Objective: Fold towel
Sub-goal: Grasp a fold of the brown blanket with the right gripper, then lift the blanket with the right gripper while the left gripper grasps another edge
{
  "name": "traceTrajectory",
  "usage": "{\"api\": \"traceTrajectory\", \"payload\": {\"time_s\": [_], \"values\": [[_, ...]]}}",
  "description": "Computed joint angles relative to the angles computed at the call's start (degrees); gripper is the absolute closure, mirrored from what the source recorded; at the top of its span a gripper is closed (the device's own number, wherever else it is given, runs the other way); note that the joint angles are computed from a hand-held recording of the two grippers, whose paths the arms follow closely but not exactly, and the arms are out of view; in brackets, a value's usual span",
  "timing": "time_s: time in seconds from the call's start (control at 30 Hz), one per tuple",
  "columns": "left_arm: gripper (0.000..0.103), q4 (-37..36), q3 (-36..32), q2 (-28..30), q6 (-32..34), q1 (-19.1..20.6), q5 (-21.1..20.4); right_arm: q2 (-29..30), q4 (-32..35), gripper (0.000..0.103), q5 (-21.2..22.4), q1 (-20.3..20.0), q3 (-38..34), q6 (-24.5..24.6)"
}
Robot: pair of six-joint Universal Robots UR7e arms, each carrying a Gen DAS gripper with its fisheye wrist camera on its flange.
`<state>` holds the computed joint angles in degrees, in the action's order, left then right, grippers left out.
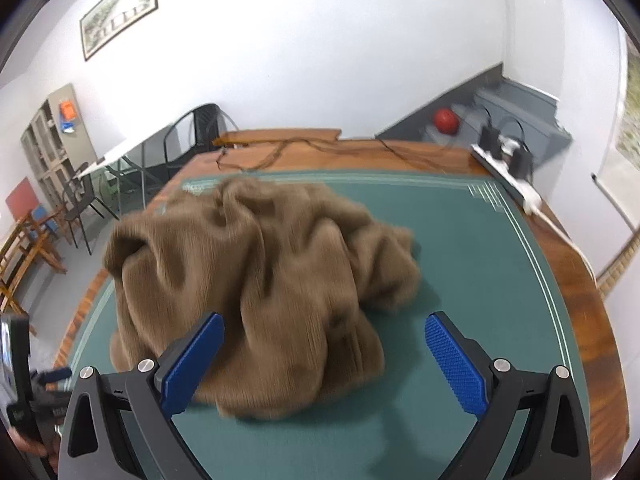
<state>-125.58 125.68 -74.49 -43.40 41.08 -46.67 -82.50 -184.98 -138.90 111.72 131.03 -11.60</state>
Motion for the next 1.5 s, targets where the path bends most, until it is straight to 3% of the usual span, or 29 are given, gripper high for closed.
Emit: {"api": "traceTrajectory", "payload": {"time_s": [0.23, 0.43, 0.5, 0.63, 0.7, 0.73, 0.77, 0.83, 0.87, 1.0, 1.23, 1.37, 1.5], "values": [[0.0, -0.5, -1.3, -0.1, 0.0, 1.9, -0.8, 7.3, 0.7, 0.001, 5.0, -5.0, -12.2, -7.0], [0.0, -1.2, -2.4, 0.3, 1.2, 3.8, -0.9, 12.9, 11.1, 0.003, 8.9, -11.1, -22.6, -6.8], [0.0, -0.9, -2.7, 0.5, 1.0, 4.2, -0.7, 13.7, 17.6, 0.007, 11.4, -13.5, -25.1, -4.1], [0.0, -0.1, -3.3, 1.0, 0.1, 5.2, -0.7, 14.9, 30.2, 0.025, 18.2, -17.9, -29.6, 0.3], [0.0, 0.5, -3.7, 1.2, -0.5, 5.6, -0.9, 15.4, 35.1, 0.027, 22.0, -19.3, -31.7, 1.2], [0.0, 0.7, -3.9, 1.4, -0.7, 5.8, -1.1, 15.7, 36.7, 0.034, 23.0, -19.6, -32.4, 1.0], [0.0, 0.9, -4.1, 1.6, -0.7, 5.8, -1.2, 15.9, 37.2, 0.049, 23.5, -19.5, -32.7, 0.3], [0.0, 1.2, -4.5, 2.1, -0.7, 5.6, -1.2, 15.9, 36.7, 0.071, 23.6, -19.1, -32.3, -1.2], [0.0, 1.4, -4.7, 2.4, -0.6, 5.5, -1.3, 15.7, 35.9, 0.078, 23.1, -18.7, -31.7, -2.3], [0.0, 1.1, -5.7, 2.7, 0.3, 4.9, -1.0, 13.5, 30.1, 0.089, 21.0, -16.6, -27.2, -7.7], [0.0, -0.9, -8.0, 2.6, 2.3, 4.0, 0.0, 0.6, 22.7, 0.091, 31.0, -12.6, -13.7, -10.1], [0.0, -3.1, -10.2, 3.6, 4.5, 4.5, 0.9, -5.9, 25.9, 0.091, 34.5, -8.8, -6.6, -9.4], [0.0, -5.2, -12.6, 4.9, 7.3, 5.2, 0.9, -9.8, 29.5, 0.091, 35.0, -6.1, 0.2, -6.5]]}}
